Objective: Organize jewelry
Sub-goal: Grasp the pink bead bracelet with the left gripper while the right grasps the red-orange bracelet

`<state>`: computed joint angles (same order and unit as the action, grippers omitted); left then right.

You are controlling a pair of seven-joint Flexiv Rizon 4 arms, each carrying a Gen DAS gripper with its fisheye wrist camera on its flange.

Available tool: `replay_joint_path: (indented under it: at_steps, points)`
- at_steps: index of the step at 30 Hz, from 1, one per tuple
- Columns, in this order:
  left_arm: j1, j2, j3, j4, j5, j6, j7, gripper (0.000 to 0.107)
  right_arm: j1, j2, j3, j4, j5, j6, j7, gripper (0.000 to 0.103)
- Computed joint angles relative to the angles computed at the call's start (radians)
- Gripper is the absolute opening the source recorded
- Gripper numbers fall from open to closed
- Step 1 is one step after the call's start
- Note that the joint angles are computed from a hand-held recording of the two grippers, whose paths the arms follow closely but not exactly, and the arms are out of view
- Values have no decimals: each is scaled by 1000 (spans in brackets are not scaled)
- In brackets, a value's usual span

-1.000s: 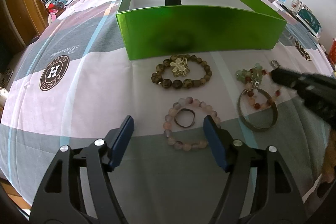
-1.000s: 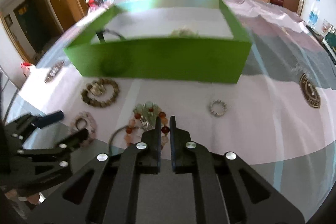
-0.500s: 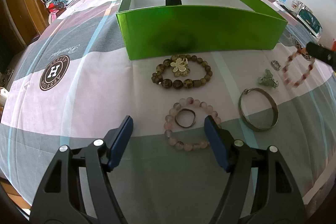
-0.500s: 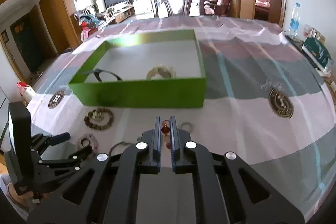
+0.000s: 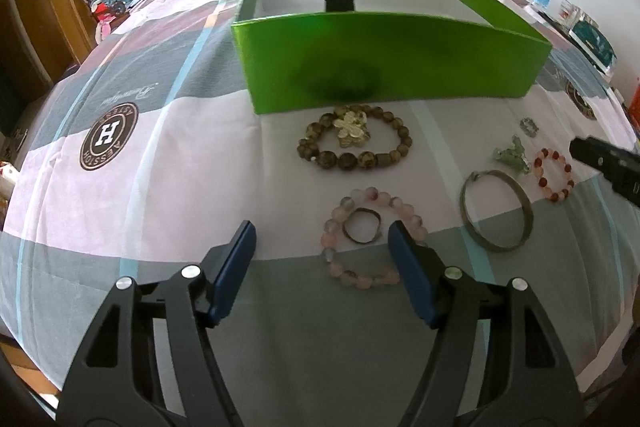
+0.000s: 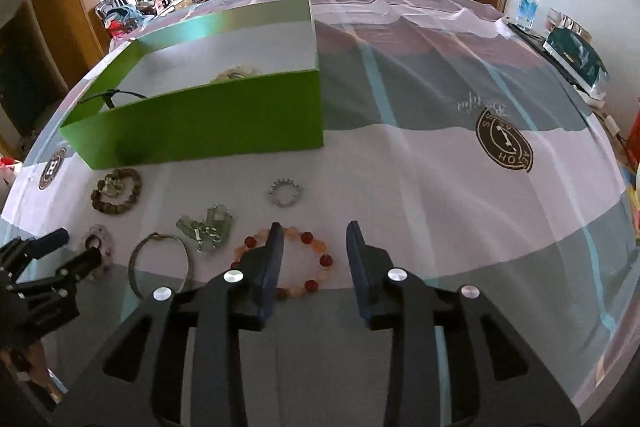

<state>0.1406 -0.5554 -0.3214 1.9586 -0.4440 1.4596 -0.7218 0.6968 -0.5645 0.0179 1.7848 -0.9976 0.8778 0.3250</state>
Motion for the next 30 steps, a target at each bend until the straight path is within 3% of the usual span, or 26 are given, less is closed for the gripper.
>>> replay_joint_path:
  at_steps: [2,7,17,30]
  points:
    - [3,-1,1,-4,-2,4,-4,59,-4,-7,4,-3,9,5,-13,33]
    - [3,-2,7,-12,0,1,-9,50,-10,-32,13,-24,67,9,-56,33]
    - [-60,-22,101,-60,45,4,-112,50,11,-60,-15,-45,80,90,-112,33]
    - [-11,-11,33,-26,53,6,-58,50,19,-51,-28,-36,92,82,-98,34]
